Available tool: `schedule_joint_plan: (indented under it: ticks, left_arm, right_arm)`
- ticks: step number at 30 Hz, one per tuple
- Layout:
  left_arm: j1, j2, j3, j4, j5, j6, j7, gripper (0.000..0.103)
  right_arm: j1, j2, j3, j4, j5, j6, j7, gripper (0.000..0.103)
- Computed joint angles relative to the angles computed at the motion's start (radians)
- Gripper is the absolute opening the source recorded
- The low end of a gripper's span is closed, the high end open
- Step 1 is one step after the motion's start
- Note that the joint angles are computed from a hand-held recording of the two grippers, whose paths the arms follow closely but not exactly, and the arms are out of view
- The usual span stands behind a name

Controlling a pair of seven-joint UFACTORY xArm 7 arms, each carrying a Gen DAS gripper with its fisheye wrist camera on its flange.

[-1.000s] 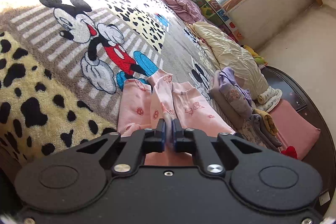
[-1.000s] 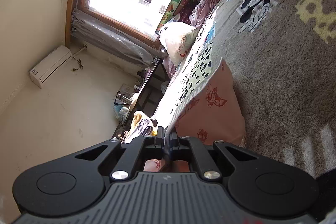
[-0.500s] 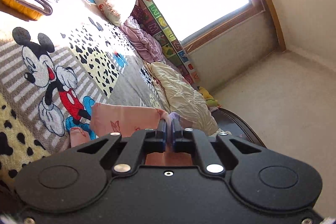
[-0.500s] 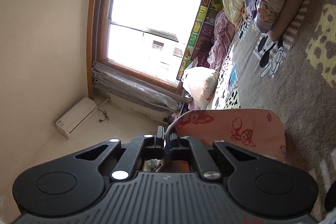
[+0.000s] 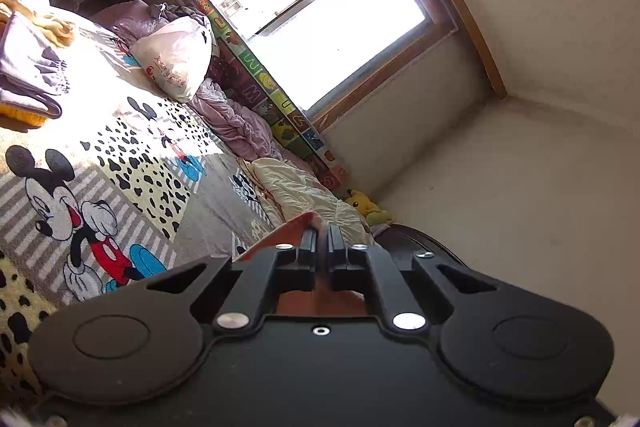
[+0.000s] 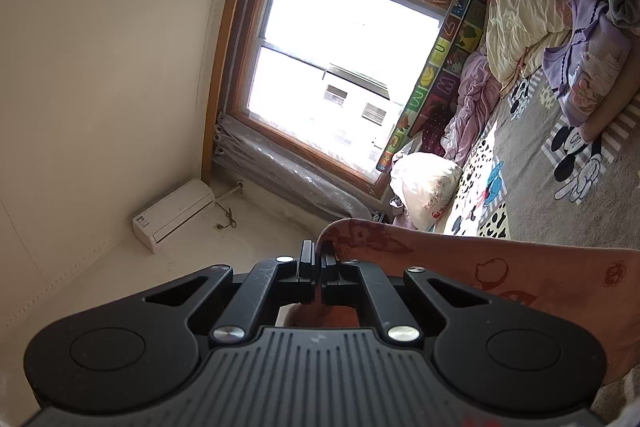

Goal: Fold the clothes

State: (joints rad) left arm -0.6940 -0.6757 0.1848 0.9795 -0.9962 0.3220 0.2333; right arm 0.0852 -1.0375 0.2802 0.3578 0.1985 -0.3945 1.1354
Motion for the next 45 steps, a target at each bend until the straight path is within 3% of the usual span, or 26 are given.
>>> schedule_joint_plan:
  ticks: [3,9,13,15,17,20,26,33,37,43,44,45]
  left_arm:
    - [0.033,-0.034,-0.007,-0.026,0.032,0.038,-0.035,0.003]
    - [0.054,-0.087,-0.008,-0.094,0.067,0.055,-0.072,0.003]
    - [0.032,-0.018,0.006,-0.078,0.069,0.037,-0.058,0.003]
    - [0.003,0.046,0.027,-0.053,0.037,0.017,-0.027,0.003]
    - [-0.014,0.124,0.038,-0.017,-0.005,-0.005,0.013,0.003]
    - [-0.069,0.278,0.092,0.073,-0.149,-0.033,0.142,0.003]
    - [-0.043,0.601,0.143,0.294,-0.358,0.047,0.267,0.003]
    - [0.092,0.94,0.101,0.573,-0.409,0.151,0.178,0.003]
    - [0.159,1.099,0.063,0.729,-0.368,0.192,0.09,0.003]
    - [0.231,1.217,0.004,0.837,-0.297,0.225,-0.012,0.003]
    - [0.242,1.229,-0.006,0.846,-0.287,0.228,-0.03,0.005]
    - [0.252,1.24,-0.015,0.856,-0.277,0.23,-0.047,0.02]
  right_arm:
    - [0.014,-0.09,0.002,0.003,-0.002,0.136,0.002,0.005]
    - [0.024,-0.21,0.034,-0.048,-0.001,0.225,0.076,0.005]
    - [-0.008,-0.273,0.074,-0.072,-0.024,0.307,0.13,0.005]
    - [-0.026,-0.235,0.078,-0.08,-0.038,0.293,0.151,0.005]
    - [-0.064,-0.169,0.078,-0.079,-0.058,0.262,0.156,0.005]
    - [-0.136,-0.028,0.08,-0.056,-0.085,0.199,0.145,0.005]
    - [-0.275,0.369,0.104,0.067,-0.091,0.049,0.056,0.005]
    - [-0.38,0.785,0.171,0.273,-0.013,-0.045,-0.094,0.004]
    - [-0.423,0.958,0.24,0.4,0.14,-0.051,-0.277,0.004]
    - [-0.329,1.16,0.17,0.544,0.318,-0.065,-0.484,0.004]
    - [-0.308,1.183,0.149,0.561,0.334,-0.063,-0.504,0.004]
    - [-0.292,1.198,0.131,0.571,0.343,-0.052,-0.511,0.004]
